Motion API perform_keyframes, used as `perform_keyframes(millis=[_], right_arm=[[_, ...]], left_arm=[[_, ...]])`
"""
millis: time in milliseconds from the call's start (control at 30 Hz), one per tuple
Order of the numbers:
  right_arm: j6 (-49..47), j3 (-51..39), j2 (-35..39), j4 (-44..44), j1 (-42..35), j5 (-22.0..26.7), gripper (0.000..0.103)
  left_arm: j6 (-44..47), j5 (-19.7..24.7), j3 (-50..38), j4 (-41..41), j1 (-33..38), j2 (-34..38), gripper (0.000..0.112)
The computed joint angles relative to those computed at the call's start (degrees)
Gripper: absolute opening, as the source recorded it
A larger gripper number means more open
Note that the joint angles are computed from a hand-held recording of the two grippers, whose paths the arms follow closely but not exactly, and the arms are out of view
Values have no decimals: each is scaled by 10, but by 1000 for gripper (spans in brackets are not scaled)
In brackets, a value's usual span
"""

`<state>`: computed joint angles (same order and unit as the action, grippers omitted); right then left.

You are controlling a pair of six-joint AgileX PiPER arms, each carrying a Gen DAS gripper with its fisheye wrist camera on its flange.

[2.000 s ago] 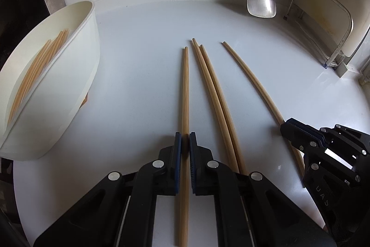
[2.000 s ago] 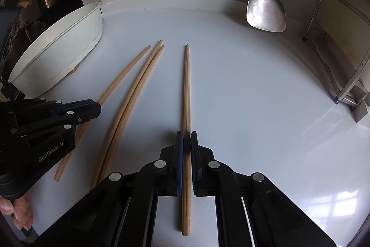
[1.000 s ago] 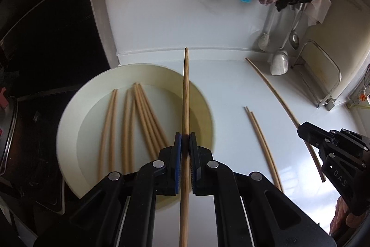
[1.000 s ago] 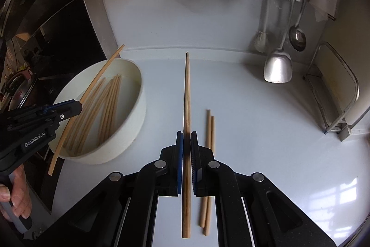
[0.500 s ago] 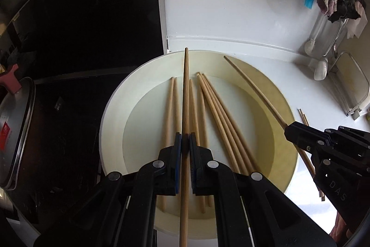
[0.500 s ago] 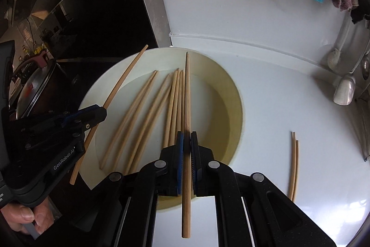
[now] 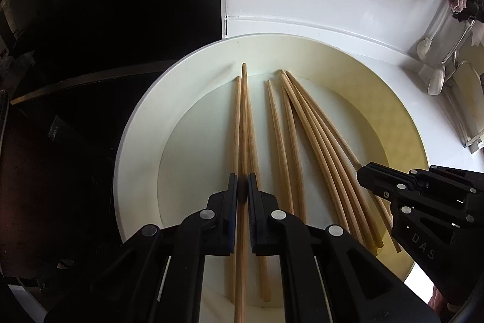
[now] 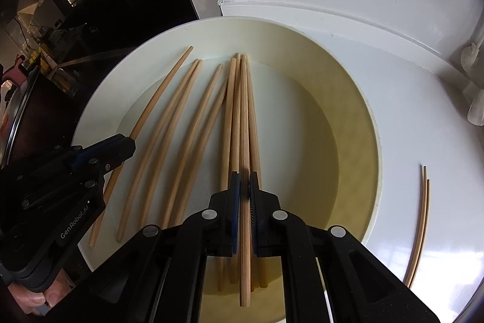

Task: Organize utensils
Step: 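Open both tools to drop the chopsticks into the basin, then move both open tools back to the last two chopsticks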

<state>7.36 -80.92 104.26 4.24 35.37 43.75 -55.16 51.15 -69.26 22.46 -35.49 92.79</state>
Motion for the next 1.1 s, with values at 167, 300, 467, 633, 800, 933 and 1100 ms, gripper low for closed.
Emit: perform_keyframes(millis=[167,300,467,633,800,933,1100], right_arm=[[-6,0,-2,13,-4,4,10],[2,15,-24,4,-5,-5,27],[4,65,-76,5,-13,-30,38],[13,162,-164,-1,-25,-76,47],[-3,267,-272,10,-65,-105,49],[-41,327,-351,25,-125,-100,51],[-174,385,-430,98,-255,-68,52]], left_arm=[[3,0,2,-10,6,9,9],[-16,7,7,5,5,-7,39],[-51,27,11,42,-10,-40,76],[-99,58,13,77,-39,-67,88],[-138,78,19,95,-88,-87,91],[-177,106,2,116,-147,-82,92],[-219,129,-40,142,-222,-53,94]])
